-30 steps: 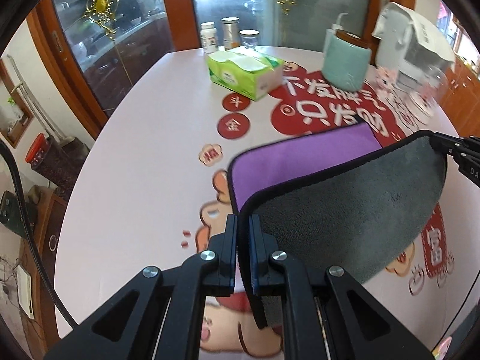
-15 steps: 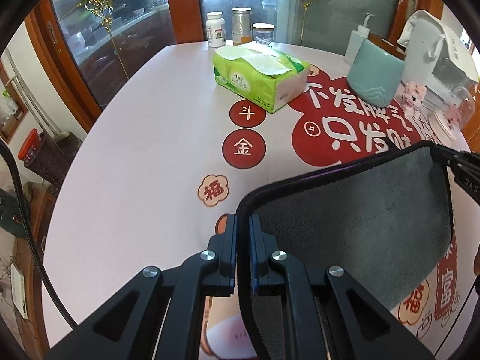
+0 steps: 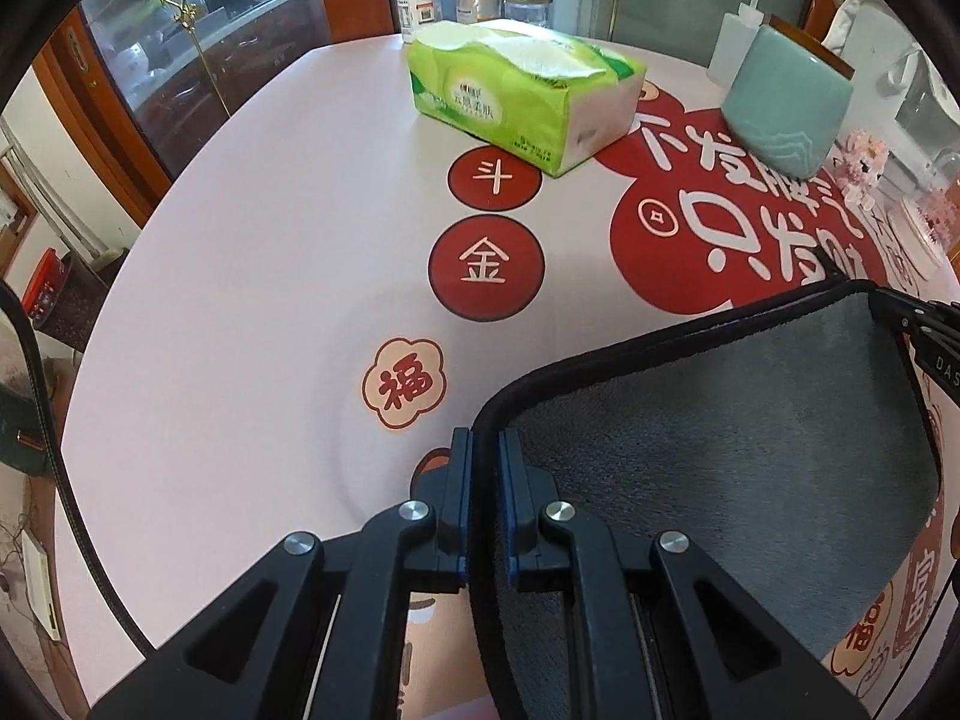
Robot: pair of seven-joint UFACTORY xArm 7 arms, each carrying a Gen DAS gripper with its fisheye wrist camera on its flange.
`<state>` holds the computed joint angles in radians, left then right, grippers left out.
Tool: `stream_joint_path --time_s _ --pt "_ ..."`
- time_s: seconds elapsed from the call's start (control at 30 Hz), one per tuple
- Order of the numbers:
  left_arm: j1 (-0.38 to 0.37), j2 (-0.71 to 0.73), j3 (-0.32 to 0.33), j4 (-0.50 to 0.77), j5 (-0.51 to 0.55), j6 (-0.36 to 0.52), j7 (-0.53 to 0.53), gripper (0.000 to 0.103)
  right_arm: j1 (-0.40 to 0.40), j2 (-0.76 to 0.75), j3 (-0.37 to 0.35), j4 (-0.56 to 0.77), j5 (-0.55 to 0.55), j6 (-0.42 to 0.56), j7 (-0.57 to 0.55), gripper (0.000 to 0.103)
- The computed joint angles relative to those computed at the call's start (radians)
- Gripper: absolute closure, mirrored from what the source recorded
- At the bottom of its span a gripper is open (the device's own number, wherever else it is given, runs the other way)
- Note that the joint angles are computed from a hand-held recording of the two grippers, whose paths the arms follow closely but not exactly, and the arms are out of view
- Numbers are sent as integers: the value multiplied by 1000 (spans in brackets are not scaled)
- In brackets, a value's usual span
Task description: Fold towel
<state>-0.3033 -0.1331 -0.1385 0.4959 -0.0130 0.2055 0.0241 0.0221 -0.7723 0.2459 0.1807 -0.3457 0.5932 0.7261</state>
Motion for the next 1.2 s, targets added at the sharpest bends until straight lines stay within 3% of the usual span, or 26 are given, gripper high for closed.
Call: stream_joint_path --time_s 0.27,0.6,0.73,0.8,0.87,1.0,1.2 --pt "15 5 -11 -8 46 -21 -35 96 -18 39 13 4 -22 -16 24 98" --pt "87 -9 -67 -28 269 -53 -237 92 -31 89 37 18 -74 -25 77 98" --pt "86 -20 -58 -29 293 -44 -268 76 -19 66 9 9 -57 -19 81 89" --pt "59 -33 -34 -36 242 -40 -234 63 -11 36 1 0 -46 -11 77 83" --pt "62 -51 -38 -45 232 -40 -240 41 1 5 0 -7 -38 4 68 80" --pt "89 -103 -71 -62 268 -30 -299 32 44 -59 4 -13 -12 63 39 79" --pt "-18 -200 -7 -107 119 -2 -207 21 142 -192 5 -32 72 176 23 79"
